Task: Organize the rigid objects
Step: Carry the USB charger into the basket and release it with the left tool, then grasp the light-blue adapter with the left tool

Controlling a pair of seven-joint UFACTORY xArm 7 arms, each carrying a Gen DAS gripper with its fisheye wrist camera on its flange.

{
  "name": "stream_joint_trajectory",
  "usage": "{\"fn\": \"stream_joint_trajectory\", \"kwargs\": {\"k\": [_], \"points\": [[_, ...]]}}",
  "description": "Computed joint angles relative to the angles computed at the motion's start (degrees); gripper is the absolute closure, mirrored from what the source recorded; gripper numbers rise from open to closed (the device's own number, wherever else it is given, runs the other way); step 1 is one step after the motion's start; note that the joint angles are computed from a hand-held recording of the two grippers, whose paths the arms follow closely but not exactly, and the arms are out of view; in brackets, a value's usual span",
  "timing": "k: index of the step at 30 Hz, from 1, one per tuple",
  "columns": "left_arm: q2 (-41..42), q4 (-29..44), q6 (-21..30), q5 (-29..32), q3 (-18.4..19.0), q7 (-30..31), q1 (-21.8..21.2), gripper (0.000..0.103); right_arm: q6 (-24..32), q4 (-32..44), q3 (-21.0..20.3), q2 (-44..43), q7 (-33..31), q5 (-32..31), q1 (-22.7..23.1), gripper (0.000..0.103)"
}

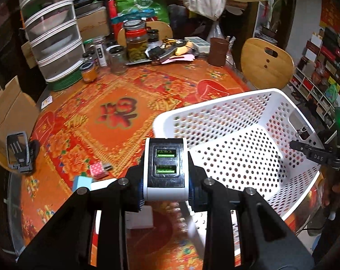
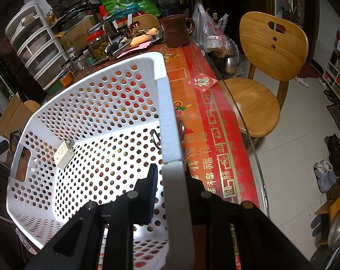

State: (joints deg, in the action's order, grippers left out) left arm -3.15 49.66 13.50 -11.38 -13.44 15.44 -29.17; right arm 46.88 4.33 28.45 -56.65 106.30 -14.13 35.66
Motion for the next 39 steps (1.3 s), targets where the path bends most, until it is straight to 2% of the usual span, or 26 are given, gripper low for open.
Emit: {"fn": "stream_joint_trajectory", "kwargs": {"k": [6,9,14,22,27,31,32,33,34,35,37,39], "points": [[3.28,2.43,0.51,8.84,-1.45,-7.34,-0.38,0.077,0.05,0.05,-0.17,0.01,-0.19,-0.05,-0.01,0.084],[6.21,4.77,2.03,21.37,-1.28,-17.94,-1.61,0.077,0.04,0.05,-0.15,0.01,-0.21,-0.03,-0.02,0.084],[10.21,8.17,5.59,31.1,-0.51,-26.45,-4.77,0.077,0.06,0.05,-0.12,-0.02,-0.17,-0.03,-0.02,0.084],[15.12,12.34,11.81,35.61,0.2,-30.55,-8.87,0.077,0.03,0.09,-0.2,-0.03,-0.42,-0.03,0.0,0.084],[18.01,15.4,16.29,33.76,-0.29,-29.42,-9.93,0.077,-0.04,0.18,-0.27,0.04,-0.58,0.02,-0.11,0.084],[17.45,14.92,15.4,31.38,-0.48,-28.13,-9.61,0.076,-0.16,0.24,-0.25,0.13,-0.7,-0.01,-0.26,0.084],[16.85,14.3,14.56,30.83,-0.68,-27.2,-9.35,0.068,-0.16,0.24,-0.24,0.13,-0.71,0.0,-0.27,0.084],[16.21,13.71,13.77,30.65,-0.71,-26.73,-9.26,0.048,-0.13,0.28,-0.27,0.18,-0.76,0.05,-0.26,0.084],[15.22,12.6,12.35,30.93,-0.57,-26.81,-9.25,0.036,-0.14,0.26,-0.25,0.17,-0.8,0.03,-0.26,0.083],[14.07,11.4,10.82,31.29,-0.41,-27.05,-9.15,0.019,-0.33,0.22,-0.28,0.18,-0.79,0.05,-0.28,0.083],[10.62,7.66,6.46,31.77,-0.19,-27.6,-8.33,0.016,-0.53,0.2,-0.26,0.25,-0.82,0.0,-0.38,0.083],[6.42,3.63,2.78,29.28,-0.48,-25.84,-6.35,0.016,-0.64,0.27,-0.15,0.46,-0.75,0.0,-0.46,0.083]]}}
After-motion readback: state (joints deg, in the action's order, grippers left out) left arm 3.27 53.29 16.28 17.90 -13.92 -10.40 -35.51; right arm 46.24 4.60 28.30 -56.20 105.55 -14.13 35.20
